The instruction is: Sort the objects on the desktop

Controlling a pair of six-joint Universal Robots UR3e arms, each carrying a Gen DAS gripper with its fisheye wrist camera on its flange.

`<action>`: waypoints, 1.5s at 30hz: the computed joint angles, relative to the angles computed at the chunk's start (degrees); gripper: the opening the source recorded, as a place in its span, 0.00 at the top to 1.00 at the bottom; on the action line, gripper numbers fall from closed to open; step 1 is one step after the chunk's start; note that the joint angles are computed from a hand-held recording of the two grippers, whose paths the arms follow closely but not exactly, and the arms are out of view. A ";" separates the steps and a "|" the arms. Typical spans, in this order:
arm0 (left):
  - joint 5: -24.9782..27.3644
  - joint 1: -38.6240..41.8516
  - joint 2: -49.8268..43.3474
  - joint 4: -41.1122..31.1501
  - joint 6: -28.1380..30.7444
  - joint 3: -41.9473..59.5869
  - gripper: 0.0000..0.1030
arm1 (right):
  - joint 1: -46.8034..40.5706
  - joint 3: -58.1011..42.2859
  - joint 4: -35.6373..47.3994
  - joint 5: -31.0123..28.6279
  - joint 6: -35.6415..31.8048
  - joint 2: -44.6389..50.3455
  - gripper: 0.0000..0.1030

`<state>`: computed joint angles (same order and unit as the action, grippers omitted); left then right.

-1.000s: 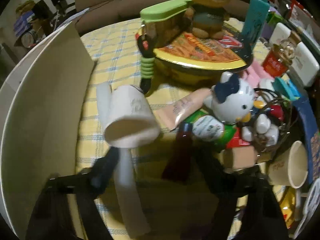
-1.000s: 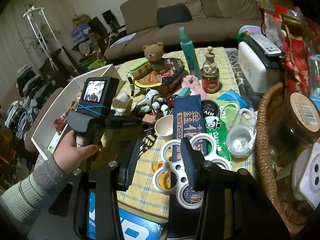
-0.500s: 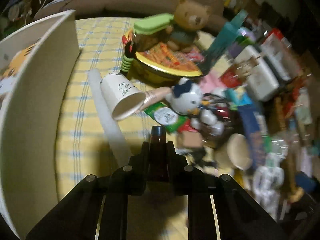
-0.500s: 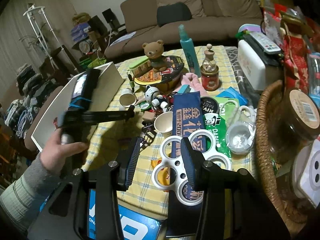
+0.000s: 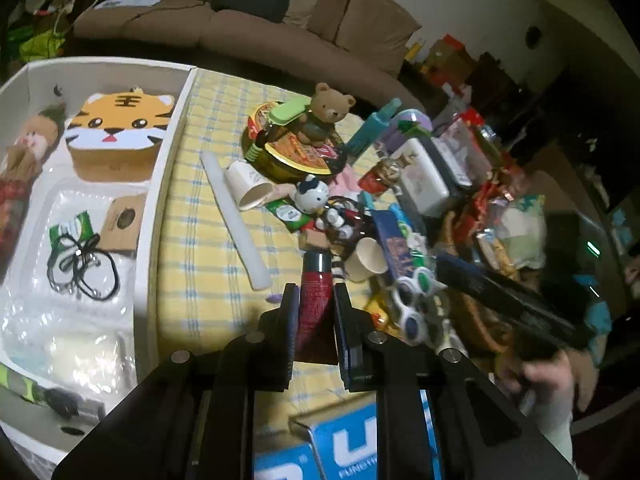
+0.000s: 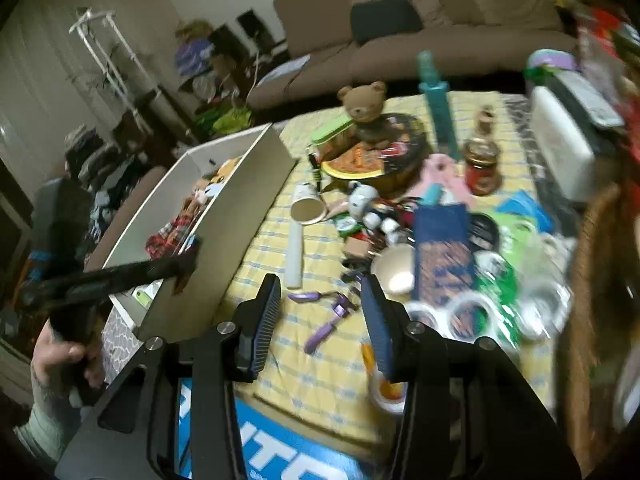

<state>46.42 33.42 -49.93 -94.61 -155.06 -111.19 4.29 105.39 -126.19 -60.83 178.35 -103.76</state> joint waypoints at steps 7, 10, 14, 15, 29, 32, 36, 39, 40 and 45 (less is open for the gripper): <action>-1.50 11.78 1.31 -21.55 18.61 7.35 0.84 | 10.40 -32.22 19.77 -9.86 -2.31 26.53 0.70; -2.16 15.05 1.79 -27.93 24.23 7.81 0.84 | 11.09 -37.68 30.17 -10.85 -4.34 29.50 0.69; -3.62 16.21 2.16 -32.43 27.39 6.49 0.84 | 11.39 -22.52 27.59 -13.28 -6.35 19.75 0.70; -3.65 15.66 2.18 -32.10 26.81 6.42 0.84 | 10.91 -17.70 25.27 -13.33 -6.13 16.30 0.71; -5.48 11.64 5.31 -29.68 24.44 4.36 0.84 | 3.02 -25.98 60.65 -19.29 -18.63 -7.79 0.70; -5.20 9.05 4.76 -24.80 21.23 2.52 0.84 | 2.04 -21.22 63.77 -19.06 -19.18 -17.60 0.70; -4.38 8.02 5.25 -20.92 19.08 2.18 0.84 | 3.70 -19.29 60.80 -16.54 -12.08 -22.55 0.70; -4.19 9.61 5.57 -21.67 19.53 3.75 0.84 | 14.36 -24.51 49.83 -20.59 -3.67 -13.24 0.70; -3.89 10.32 5.54 -21.40 19.39 4.06 0.84 | 17.17 -27.57 47.47 -22.18 -1.85 -9.06 0.70; -5.62 15.88 3.68 -28.71 24.59 7.64 0.84 | 22.96 -56.88 48.02 -23.60 1.91 20.86 0.70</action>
